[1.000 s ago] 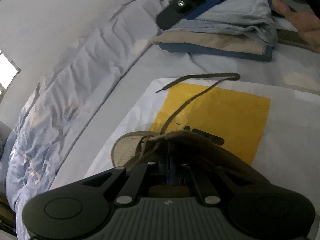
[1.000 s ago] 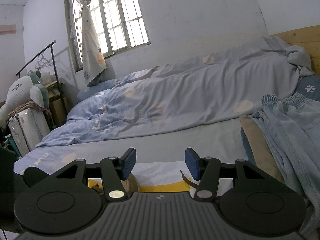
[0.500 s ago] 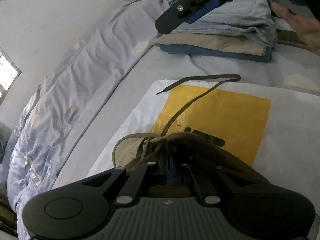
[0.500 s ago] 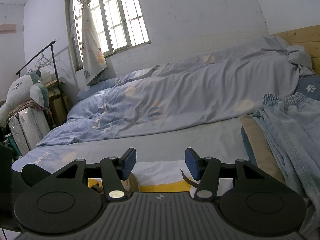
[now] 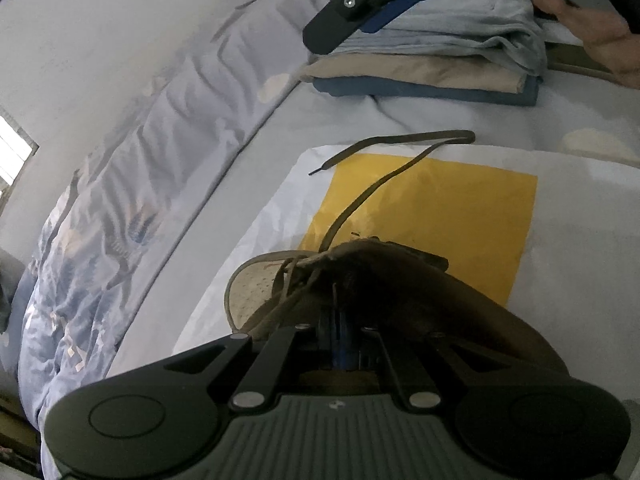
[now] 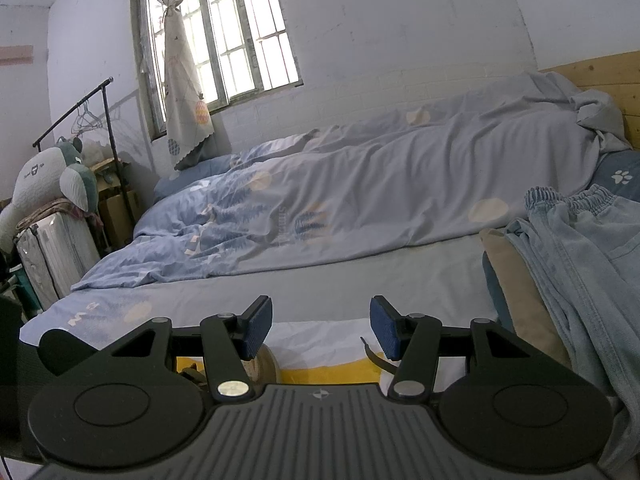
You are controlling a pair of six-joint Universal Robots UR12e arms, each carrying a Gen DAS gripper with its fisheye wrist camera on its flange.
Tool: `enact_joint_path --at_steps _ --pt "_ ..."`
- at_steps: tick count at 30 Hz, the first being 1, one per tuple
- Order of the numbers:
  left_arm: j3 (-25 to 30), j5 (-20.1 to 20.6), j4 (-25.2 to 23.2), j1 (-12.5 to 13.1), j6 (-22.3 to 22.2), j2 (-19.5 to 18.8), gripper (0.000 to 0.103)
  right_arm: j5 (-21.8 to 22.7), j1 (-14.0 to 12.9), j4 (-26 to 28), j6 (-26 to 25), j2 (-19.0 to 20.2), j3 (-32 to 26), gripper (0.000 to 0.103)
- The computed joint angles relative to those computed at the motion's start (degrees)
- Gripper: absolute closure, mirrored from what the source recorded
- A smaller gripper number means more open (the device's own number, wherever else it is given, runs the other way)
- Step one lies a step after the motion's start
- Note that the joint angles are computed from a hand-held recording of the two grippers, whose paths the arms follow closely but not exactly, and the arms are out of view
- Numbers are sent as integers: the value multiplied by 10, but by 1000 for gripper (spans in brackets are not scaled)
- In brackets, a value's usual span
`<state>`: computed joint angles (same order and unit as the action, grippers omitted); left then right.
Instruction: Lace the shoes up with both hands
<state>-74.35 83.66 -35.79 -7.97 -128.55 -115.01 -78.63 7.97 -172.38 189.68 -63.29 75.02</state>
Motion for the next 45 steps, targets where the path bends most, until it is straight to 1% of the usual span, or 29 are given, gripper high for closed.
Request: enact_joint_path --at_steps 10,16,22,29,37,42,45 --pt "23 17 -29 -6 12 -11 103 2 1 0 0 1 -1 47" --pt "23 16 -19 -6 5 -11 103 2 1 -4 4 1 1 47" --pt "19 15 -16 -6 14 -7 103 6 0 -7 4 1 3 47" --pt "15 10 -8 -4 14 -4 103 11 -4 -8 3 -1 7 47" --pt "10 12 15 -4 8 -4 103 8 -2 -5 0 -1 6 47" --pt "5 16 11 -5 31 -3 103 6 -1 -3 -1 -1 4 47" --pt "5 17 6 -5 31 -4 103 6 0 -2 -3 -1 5 47"
